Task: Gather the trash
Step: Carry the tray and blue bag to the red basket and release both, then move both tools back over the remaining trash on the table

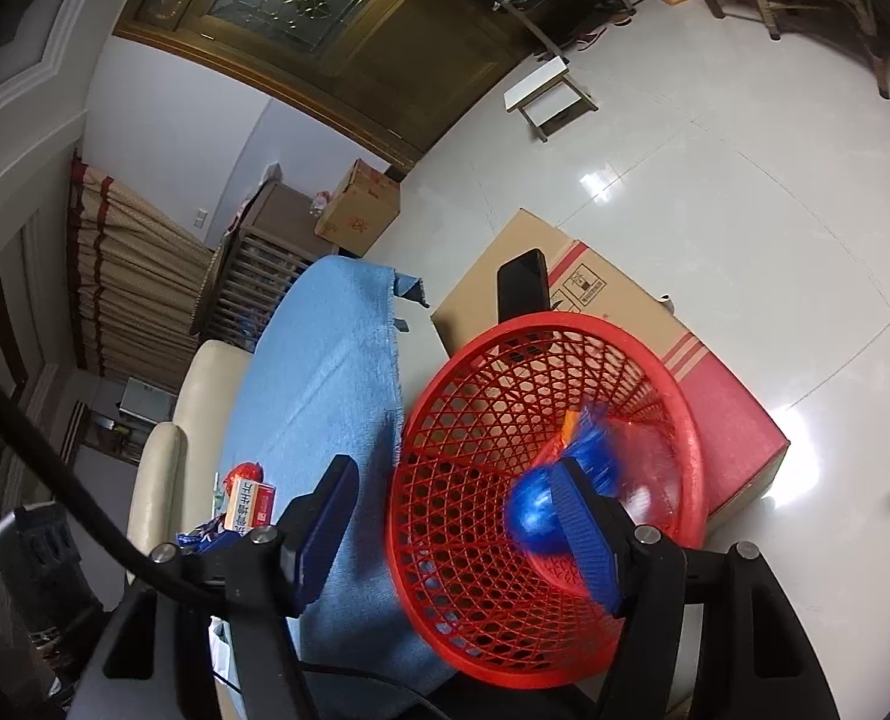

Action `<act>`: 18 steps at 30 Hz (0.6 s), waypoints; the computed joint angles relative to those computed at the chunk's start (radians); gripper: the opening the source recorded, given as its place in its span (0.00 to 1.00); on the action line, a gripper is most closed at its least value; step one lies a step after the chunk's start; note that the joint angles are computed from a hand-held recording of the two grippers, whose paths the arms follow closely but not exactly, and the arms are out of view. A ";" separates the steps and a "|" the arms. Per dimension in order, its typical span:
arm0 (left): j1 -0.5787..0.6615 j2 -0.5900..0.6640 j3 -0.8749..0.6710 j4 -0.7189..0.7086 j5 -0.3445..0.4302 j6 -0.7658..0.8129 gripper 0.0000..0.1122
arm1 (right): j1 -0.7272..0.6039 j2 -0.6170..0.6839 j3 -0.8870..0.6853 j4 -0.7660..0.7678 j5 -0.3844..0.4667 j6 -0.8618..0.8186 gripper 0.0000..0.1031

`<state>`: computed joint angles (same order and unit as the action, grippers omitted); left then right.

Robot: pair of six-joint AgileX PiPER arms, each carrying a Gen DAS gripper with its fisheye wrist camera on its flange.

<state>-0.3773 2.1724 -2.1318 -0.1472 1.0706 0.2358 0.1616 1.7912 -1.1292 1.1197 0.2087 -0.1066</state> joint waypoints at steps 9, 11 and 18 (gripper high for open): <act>0.126 -0.232 0.383 0.014 -0.184 0.023 0.48 | 0.074 -0.008 -0.064 -0.347 -0.004 0.318 0.68; 0.174 -0.280 0.458 0.015 -0.213 0.022 0.48 | 0.099 0.000 -0.094 -0.442 0.001 0.411 0.68; 0.374 -0.382 0.631 -0.023 -0.275 0.057 0.48 | 0.200 0.064 -0.252 -0.749 0.076 0.687 0.68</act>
